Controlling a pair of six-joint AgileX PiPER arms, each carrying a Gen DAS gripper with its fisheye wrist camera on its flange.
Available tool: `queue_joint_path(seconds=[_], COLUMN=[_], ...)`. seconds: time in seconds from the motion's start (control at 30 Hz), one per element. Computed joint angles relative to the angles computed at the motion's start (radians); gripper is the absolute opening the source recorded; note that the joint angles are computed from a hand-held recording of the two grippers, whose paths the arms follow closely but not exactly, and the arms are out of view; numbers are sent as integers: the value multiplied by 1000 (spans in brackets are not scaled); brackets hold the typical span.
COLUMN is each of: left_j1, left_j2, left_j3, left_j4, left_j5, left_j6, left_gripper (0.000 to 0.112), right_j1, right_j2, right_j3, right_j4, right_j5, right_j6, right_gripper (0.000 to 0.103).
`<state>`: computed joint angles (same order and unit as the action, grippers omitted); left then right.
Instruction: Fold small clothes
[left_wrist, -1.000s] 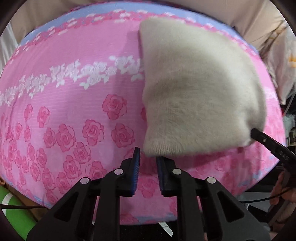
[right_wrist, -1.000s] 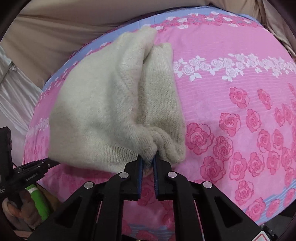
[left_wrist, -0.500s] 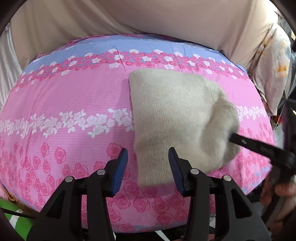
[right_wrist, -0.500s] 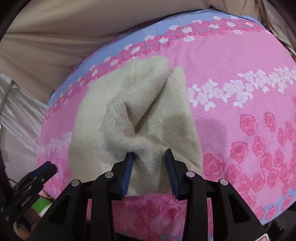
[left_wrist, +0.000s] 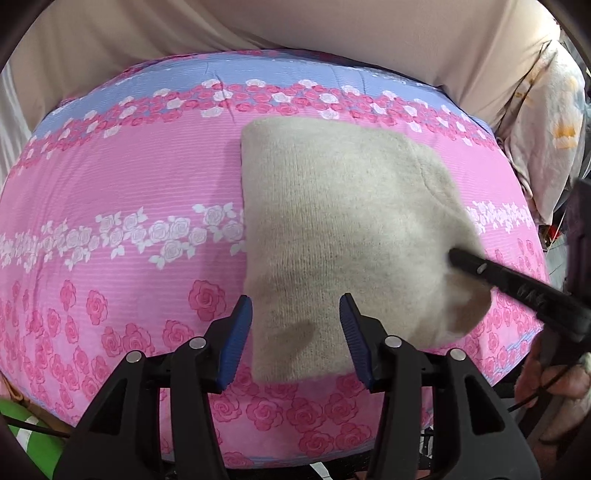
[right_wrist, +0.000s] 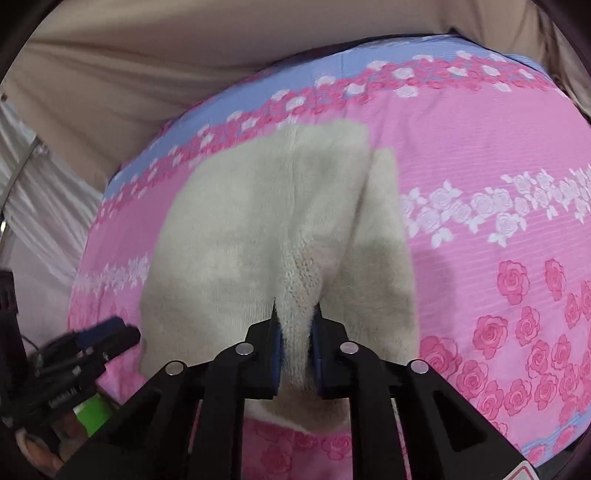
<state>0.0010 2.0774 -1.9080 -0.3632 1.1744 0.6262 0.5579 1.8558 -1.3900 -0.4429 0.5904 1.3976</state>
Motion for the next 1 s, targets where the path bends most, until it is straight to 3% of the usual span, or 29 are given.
queue_joint_path(seconds=[0.07, 0.13, 0.2, 0.23, 0.3, 0.47, 0.63, 0.67, 0.77, 0.9, 1.0], left_j1=[-5, -18, -33, -36, -47, -55, -55, -57, -63, -58, -55], left_j2=[-8, 1, 19, 29, 43, 27, 48, 47, 29, 21, 18], left_j3=[4, 8, 13, 8, 4, 32, 7, 8, 37, 49, 45], left_j4=[-4, 12, 37, 43, 68, 112, 138, 144, 161, 161, 161], left_j5=[-18, -34, -51, -49, -45, -91, -77, -77, -103, -107, -96], left_j6=[5, -5, -23, -29, -53, -68, -98, -100, -88, -90, -91], left_gripper=[49, 50, 50, 50, 51, 50, 52, 53, 53, 53, 54], right_j1=[31, 17, -26, -42, -35, 119, 105, 100, 134, 148, 126], right_j2=[-37, -29, 51, 78, 40, -50, 86, 89, 18, -27, -38], right_j3=[-4, 10, 12, 39, 65, -3, -40, -19, 16, 39, 75], right_j4=[-119, -104, 22, 64, 32, -201, -12, -2, -83, -129, -98], right_j5=[80, 100, 88, 39, 17, 188, 173, 158, 161, 197, 188], right_j6=[69, 51, -66, -88, -13, 152, -40, -26, 92, 152, 174], right_gripper=[11, 11, 12, 13, 15, 16, 14, 9, 10, 28, 29])
